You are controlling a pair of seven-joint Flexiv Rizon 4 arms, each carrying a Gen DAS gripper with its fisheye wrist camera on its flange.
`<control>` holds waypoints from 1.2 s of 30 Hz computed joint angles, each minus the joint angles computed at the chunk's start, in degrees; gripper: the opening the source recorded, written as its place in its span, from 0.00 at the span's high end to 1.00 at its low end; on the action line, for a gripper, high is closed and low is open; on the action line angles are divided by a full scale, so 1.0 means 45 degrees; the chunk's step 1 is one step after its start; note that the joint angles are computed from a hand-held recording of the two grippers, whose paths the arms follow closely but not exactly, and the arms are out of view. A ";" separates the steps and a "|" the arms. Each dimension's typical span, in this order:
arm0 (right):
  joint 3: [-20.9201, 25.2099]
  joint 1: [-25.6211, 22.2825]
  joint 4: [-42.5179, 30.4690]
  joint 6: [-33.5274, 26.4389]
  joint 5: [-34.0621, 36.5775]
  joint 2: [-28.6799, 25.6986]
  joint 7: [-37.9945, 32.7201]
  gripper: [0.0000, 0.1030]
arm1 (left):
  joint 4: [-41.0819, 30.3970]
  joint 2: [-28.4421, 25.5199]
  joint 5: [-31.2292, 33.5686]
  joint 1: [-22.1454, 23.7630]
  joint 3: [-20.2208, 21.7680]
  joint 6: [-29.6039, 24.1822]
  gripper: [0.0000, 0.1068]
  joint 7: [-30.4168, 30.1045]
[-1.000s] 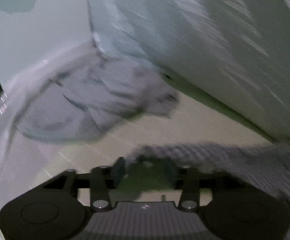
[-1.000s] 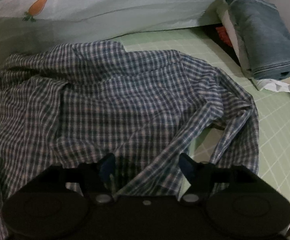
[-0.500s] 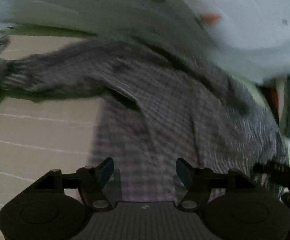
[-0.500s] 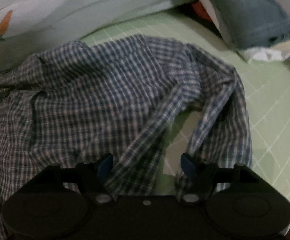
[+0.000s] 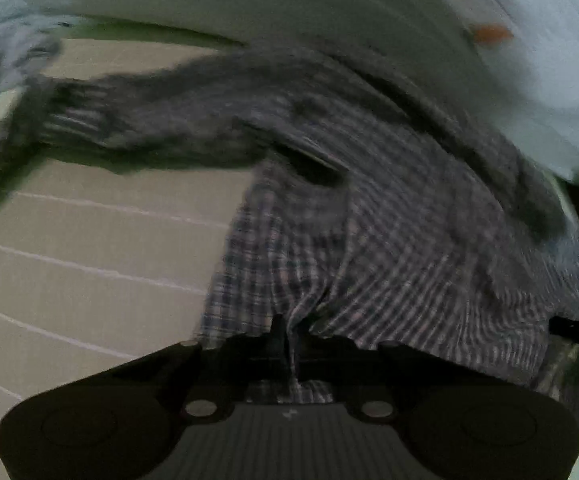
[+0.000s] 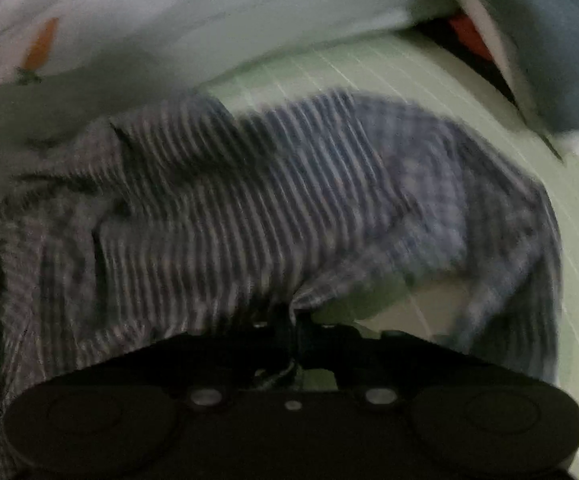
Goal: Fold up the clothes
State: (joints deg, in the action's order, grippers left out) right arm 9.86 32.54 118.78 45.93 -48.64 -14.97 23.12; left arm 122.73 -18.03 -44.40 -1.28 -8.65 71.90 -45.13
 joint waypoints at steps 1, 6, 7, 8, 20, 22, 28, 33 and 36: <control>-0.0137 -0.0043 -0.0184 0.0010 -0.0314 -0.0089 -0.0260 0.97 | -0.0021 0.0013 -0.0007 0.0022 0.0129 0.0337 0.98 -0.0171; -0.0673 -0.0146 -0.1256 -0.0693 -0.1463 -0.0539 -0.0925 0.97 | -0.0338 -0.0121 0.0545 0.0765 0.0779 0.1516 0.97 -0.1771; -0.0693 -0.0220 -0.1403 -0.0658 -0.1412 -0.0632 -0.1003 0.97 | -0.0403 -0.0133 0.0421 0.1047 0.0727 0.1414 0.97 -0.1905; -0.0653 -0.0240 -0.1517 -0.0702 -0.1258 -0.0693 -0.1137 0.95 | -0.0336 -0.0103 0.0342 0.1199 0.0677 0.1519 0.96 -0.1999; 0.0152 0.0965 -0.2370 0.0274 0.0462 -0.1457 -0.1166 0.32 | 0.1095 0.0985 -0.0017 0.0690 0.0409 0.0808 0.40 -0.2233; 0.0240 0.1296 -0.2963 0.0106 0.1075 -0.1927 -0.1971 0.31 | 0.1223 0.1083 -0.0063 0.0471 0.0364 0.0382 0.38 -0.1936; 0.0256 0.2152 -0.3724 -0.0332 0.2193 -0.2490 -0.3689 0.30 | 0.1737 0.1327 -0.0756 -0.0298 0.0258 0.0111 0.30 0.0054; 0.0141 0.2609 -0.3024 -0.0759 0.2115 -0.1825 -0.3114 0.85 | 0.1910 0.1371 -0.0093 -0.0443 0.0767 0.0032 0.89 -0.0388; 0.0199 0.2586 -0.2012 -0.0725 0.1778 -0.0928 -0.1789 0.93 | 0.2120 0.1615 -0.0500 -0.0200 0.0964 -0.0081 1.00 -0.0538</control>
State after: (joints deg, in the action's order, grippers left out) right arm 10.75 44.18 109.72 42.66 -40.64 -19.15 15.07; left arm 132.27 -10.76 -46.65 -2.18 -4.31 71.53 -47.55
